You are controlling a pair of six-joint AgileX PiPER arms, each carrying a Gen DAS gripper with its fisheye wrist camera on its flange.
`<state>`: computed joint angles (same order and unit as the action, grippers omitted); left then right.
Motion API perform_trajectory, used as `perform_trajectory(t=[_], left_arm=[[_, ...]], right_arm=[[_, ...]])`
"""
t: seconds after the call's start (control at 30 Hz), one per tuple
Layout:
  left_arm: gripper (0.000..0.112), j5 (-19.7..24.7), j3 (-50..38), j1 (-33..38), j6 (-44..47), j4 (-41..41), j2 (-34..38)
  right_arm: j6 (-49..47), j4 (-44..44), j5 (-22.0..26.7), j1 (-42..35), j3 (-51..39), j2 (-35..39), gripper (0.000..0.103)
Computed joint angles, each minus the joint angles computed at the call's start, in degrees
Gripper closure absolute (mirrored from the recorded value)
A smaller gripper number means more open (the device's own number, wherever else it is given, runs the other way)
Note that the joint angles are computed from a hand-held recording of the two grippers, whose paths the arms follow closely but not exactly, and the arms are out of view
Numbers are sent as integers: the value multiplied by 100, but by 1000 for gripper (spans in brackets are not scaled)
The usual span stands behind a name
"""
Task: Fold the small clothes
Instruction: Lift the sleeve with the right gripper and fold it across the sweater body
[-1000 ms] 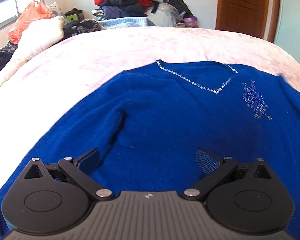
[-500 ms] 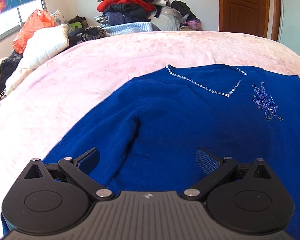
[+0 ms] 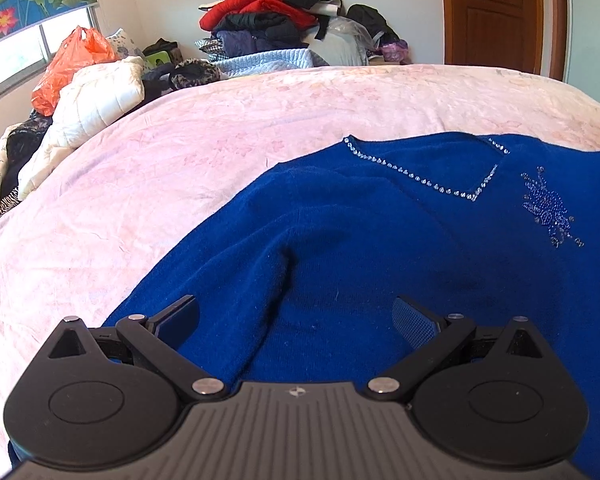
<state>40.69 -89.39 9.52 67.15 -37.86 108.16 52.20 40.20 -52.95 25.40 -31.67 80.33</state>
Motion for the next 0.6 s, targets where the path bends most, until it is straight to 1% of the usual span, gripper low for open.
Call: perform_trajectory(t=[0.13, 0.27, 0.5, 0.6], left_arm=[[9, 18, -80, -3, -99, 117, 75], [9, 26, -126, 15, -153, 177, 117], [9, 83, -144, 135, -113, 128, 117], [9, 291, -232, 297, 36, -98, 160]], right_arm=[[307, -472, 274, -138, -444, 386, 89], [670, -940, 424, -211, -793, 786, 89], [1229, -1599, 988, -411, -1603, 1542, 89], [1317, -1701, 1291, -438, -1997, 1859, 89]])
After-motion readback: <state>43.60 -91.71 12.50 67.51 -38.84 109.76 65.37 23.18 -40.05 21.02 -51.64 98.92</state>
